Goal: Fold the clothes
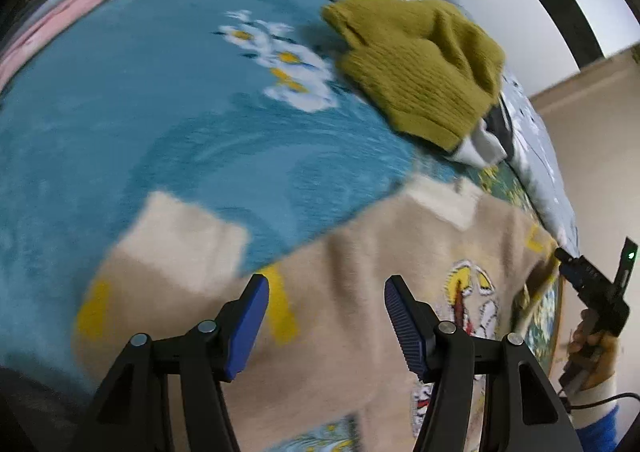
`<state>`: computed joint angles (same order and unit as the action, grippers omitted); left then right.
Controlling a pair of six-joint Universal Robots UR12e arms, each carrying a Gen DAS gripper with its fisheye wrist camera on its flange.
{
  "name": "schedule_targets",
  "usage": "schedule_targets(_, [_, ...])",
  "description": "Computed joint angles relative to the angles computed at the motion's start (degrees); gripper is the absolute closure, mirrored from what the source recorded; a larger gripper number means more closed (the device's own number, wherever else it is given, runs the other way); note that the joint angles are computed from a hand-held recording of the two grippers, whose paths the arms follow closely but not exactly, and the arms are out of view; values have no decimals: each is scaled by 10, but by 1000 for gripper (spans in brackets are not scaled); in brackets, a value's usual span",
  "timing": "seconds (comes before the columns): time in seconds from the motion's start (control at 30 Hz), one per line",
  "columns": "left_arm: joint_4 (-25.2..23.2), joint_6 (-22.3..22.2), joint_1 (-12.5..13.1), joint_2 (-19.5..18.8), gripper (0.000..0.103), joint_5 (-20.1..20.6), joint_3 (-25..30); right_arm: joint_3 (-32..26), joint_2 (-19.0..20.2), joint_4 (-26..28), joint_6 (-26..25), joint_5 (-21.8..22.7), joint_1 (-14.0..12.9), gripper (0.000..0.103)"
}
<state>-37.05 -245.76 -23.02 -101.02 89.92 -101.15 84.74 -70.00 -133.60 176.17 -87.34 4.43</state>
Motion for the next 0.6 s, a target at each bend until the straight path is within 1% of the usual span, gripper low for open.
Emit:
schedule_targets(0.1, [-21, 19, -1, -23, 39, -17, 27, 4, 1, 33, 8, -1, -14, 54])
schedule_targets(0.2, [-38, 34, -6, -34, 39, -21, 40, 7, 2, 68, 10, -4, -21, 54])
schedule_targets(0.23, [-46, 39, -7, -36, 39, -19, 42, 10, 1, 78, 5, -5, -22, 54])
schedule_targets(0.27, [-49, 42, -8, -36, 39, -16, 42, 19, -6, 80, -12, -8, -22, 54])
schedule_targets(0.37, [-25, 36, -8, -29, 39, -7, 29, 49, -25, 75, -66, -11, -20, 54])
schedule_targets(0.43, [6, 23, -5, -24, 39, -3, 17, 68, -36, 81, -109, -5, -19, 53])
schedule_targets(0.5, [28, 19, -4, -20, 39, -2, 10, 78, -37, 97, -130, -12, -16, 53])
schedule_targets(0.53, [30, 20, -4, -19, 39, 0, 9, 83, -38, 99, -137, -17, -15, 53])
schedule_targets(0.6, [33, 20, -5, -15, 39, 6, 6, 95, -41, 84, -133, -11, -18, 53])
